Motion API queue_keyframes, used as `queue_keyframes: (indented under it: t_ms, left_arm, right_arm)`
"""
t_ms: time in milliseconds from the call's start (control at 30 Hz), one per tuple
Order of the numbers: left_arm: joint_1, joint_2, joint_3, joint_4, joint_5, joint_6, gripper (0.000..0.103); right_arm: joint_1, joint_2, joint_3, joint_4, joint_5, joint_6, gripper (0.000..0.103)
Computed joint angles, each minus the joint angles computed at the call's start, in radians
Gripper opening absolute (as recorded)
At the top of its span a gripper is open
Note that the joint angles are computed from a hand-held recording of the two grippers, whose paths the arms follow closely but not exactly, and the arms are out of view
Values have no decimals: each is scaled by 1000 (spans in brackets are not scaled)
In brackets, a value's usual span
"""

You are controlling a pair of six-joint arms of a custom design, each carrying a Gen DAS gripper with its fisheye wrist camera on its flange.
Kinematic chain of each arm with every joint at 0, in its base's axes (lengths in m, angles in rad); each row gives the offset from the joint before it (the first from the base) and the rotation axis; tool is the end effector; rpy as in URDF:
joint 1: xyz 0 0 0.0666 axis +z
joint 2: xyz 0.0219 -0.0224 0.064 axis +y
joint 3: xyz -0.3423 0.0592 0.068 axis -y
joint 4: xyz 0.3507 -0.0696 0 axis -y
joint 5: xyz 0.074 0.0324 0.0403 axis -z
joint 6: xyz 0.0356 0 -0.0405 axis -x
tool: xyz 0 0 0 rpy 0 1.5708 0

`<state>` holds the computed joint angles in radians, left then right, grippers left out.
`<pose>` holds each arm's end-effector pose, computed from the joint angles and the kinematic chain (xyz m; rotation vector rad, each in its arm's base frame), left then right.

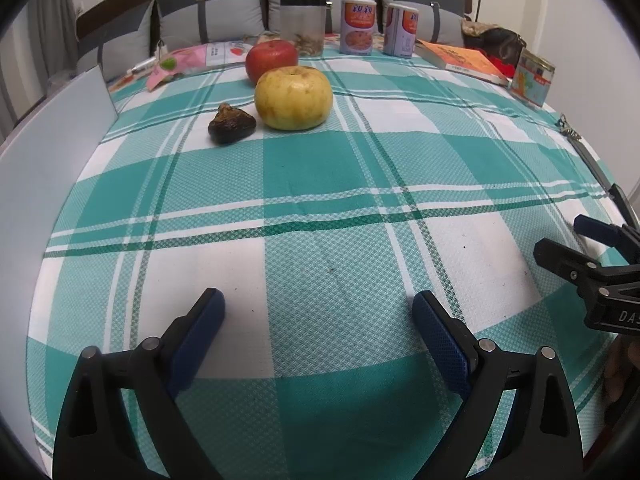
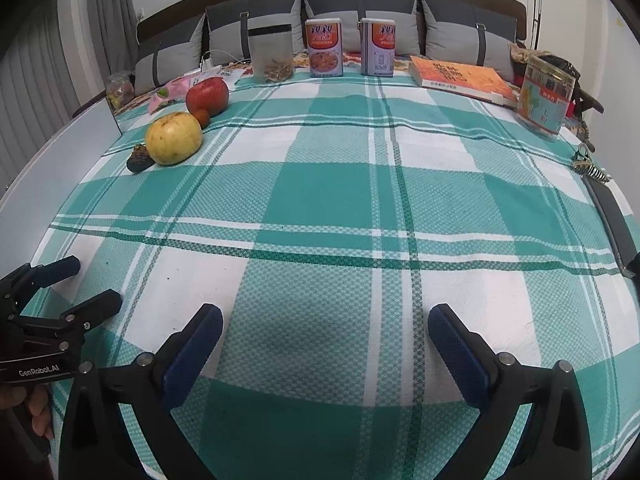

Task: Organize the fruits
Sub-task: 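Close the left tool on the shriveled brown fruit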

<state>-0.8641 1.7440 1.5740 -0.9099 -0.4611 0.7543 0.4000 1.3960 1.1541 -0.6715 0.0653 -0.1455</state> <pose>0.3645 -0.4031 0.3033 -0.0095 2.4819 -0.0479 0.4032 0.1675 0.3087 -0.2882 2.4709 0.1503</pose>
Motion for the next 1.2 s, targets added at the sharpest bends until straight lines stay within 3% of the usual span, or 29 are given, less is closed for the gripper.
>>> queue_keyframes:
  t_ms: [200, 333, 433, 633, 733, 767, 833, 933, 1100, 1200]
  left_arm:
    - [59, -82, -97, 140, 105, -35, 95]
    - [169, -65, -30, 110, 102, -108, 95]
    - [258, 9, 70, 66, 211, -199, 93]
    - [311, 105, 171, 59, 237, -353, 93]
    - [318, 123, 186, 72, 260, -398, 75]
    - [321, 129, 192, 66, 273, -406, 67]
    - [321, 123, 171, 100, 272, -420, 64]
    - [325, 107, 145, 144, 296, -423, 45]
    - [318, 83, 128, 141, 294, -402, 45]
    - [300, 27, 73, 148, 272, -349, 45]
  right_arm:
    - [3, 11, 10, -17, 4, 2, 102]
    - [0, 15, 12, -22, -3, 2, 102]
    - [0, 15, 13, -23, -3, 3, 103]
    - [1, 16, 14, -24, -1, 2, 103]
    - [1, 18, 15, -26, -1, 2, 103]
    - [2, 19, 16, -26, 0, 2, 103]
    - [3, 19, 16, -28, 3, 2, 103]
    - [3, 20, 17, -28, 3, 2, 103]
    - [4, 24, 20, -29, 6, 4, 103]
    - [3, 25, 20, -29, 5, 4, 103]
